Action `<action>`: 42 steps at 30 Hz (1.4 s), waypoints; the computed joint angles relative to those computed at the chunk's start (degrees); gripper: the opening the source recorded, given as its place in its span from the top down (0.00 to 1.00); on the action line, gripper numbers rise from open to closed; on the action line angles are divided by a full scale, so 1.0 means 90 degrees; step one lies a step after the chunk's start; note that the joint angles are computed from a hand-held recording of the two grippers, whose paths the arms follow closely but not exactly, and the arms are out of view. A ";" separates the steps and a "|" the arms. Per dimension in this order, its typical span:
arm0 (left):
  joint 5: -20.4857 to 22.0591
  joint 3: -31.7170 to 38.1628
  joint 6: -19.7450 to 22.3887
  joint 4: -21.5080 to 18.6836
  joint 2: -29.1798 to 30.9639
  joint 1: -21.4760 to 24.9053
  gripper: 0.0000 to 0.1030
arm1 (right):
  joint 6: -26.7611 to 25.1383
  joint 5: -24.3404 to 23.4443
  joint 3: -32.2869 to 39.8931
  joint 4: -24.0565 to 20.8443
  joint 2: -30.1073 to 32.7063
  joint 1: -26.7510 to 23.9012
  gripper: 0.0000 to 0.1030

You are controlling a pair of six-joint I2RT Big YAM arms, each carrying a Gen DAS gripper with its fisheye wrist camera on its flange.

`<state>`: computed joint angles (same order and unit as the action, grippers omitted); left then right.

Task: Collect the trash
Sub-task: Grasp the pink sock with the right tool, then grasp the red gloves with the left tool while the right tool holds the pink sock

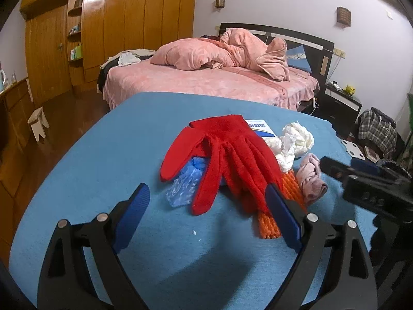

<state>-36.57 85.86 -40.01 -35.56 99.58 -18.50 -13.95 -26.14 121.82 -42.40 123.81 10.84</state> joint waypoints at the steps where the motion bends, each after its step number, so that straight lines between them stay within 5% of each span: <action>1: 0.0019 -0.0021 -0.0016 0.0010 -0.0010 0.0008 0.14 | -0.0016 0.0007 0.0001 -0.0034 0.0012 0.0018 0.20; 8: 0.0083 -0.0008 -0.0096 -0.0032 0.0013 0.0008 0.14 | -0.0246 0.0023 0.0402 -0.0615 0.0280 0.0092 0.32; 15: 0.0084 0.0085 -0.0098 -0.0144 0.0089 -0.0007 0.14 | -0.0550 -0.0318 0.0804 -0.1321 0.0521 0.0112 0.60; 29: 0.0109 0.0204 0.0118 0.0181 0.0166 -0.0029 0.18 | -0.0452 -0.0087 0.0718 -0.0993 0.0415 0.0009 0.66; 38: 0.0347 0.0876 0.0429 0.0278 0.0642 0.0127 0.35 | -0.0531 0.0007 0.1065 -0.1027 0.0611 0.0001 0.66; 42: 0.0570 0.1192 0.0433 0.0098 0.0906 0.0214 0.58 | -0.0566 0.0008 0.1066 -0.1059 0.0640 0.0006 0.66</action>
<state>-31.44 96.59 -36.12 -34.68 107.74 -16.58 -19.04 -26.07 131.42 -51.93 129.58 10.89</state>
